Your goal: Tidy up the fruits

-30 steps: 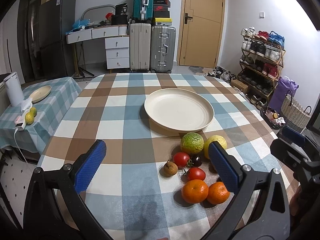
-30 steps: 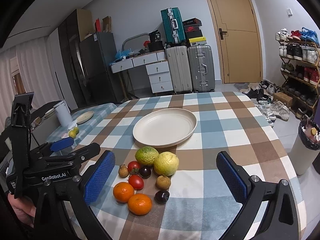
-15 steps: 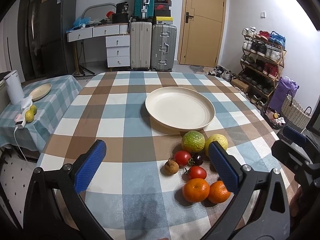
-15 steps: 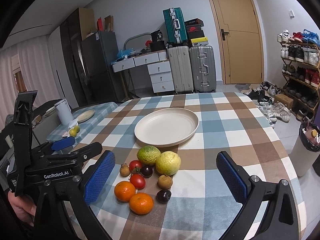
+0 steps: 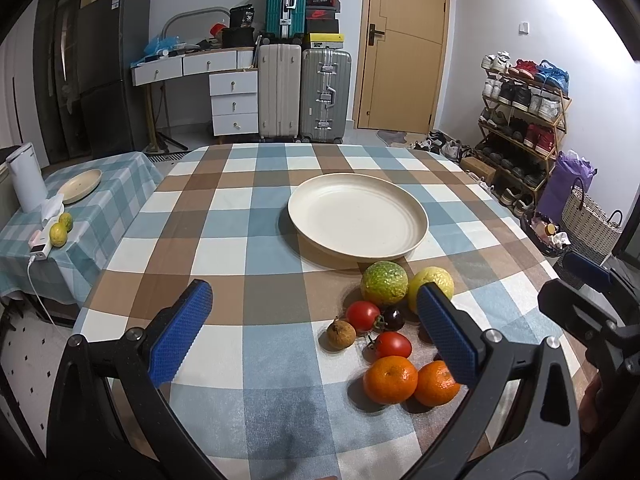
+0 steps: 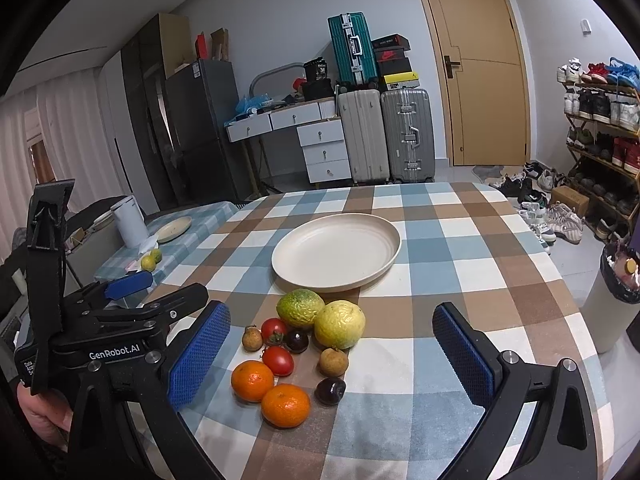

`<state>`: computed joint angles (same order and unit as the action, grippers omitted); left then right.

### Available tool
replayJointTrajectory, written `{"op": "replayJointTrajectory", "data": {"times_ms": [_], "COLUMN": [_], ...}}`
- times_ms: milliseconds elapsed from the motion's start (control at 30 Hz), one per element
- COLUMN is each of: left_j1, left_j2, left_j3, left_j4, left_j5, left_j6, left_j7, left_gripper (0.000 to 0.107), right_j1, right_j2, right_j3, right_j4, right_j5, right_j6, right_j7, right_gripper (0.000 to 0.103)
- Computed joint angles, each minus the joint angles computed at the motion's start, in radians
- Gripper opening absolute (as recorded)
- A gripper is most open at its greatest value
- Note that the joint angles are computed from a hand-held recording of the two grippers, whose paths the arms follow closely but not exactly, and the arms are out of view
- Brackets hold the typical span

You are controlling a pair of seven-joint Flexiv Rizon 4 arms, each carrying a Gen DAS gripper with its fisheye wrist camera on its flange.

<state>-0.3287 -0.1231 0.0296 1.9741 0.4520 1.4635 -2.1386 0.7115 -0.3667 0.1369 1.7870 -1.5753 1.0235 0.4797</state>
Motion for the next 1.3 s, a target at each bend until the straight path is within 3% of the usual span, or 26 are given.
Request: {"op": "replayJointTrajectory", "data": {"times_ms": [100,900,1067,1167,1233,1300], "left_j1": [-0.014,-0.003,0.012,0.031,-0.005,0.026], "left_j2": [-0.002,-0.002,-0.02,-0.043,-0.063,-0.075], "left_j3": [0.017,-0.003,-0.013,-0.03,0.016,-0.015], "left_j4": [-0.019,-0.001,0.019,0.038,0.015,0.035], "left_j5": [0.052,0.018,-0.036,-0.121,-0.097,-0.167], "left_j6": [-0.014,-0.005,0.035,0.056,0.041,0.07], "left_j7": [-0.052,-0.012,0.043,0.123,0.084,0.148], "left_gripper": [0.102,0.102,0.102,0.102,0.102,0.102], "right_j1": [-0.001,0.006,-0.013,-0.034,-0.055,-0.067], "right_j2": [0.0,-0.004,-0.025,-0.047,-0.072,-0.096], "right_j3": [0.0,0.003,-0.013,-0.028,-0.041,-0.049], "right_j4": [0.0,-0.008,-0.02,-0.031,-0.046,-0.059], "right_j5": [-0.001,0.037,0.073,0.071,0.066,0.09], "right_j6": [0.002,0.005,0.068,0.139,0.218,0.269], "right_j7": [0.003,-0.032,-0.061,-0.057,-0.048,-0.058], "right_gripper": [0.103,0.103,0.103,0.103,0.103,0.103]}}
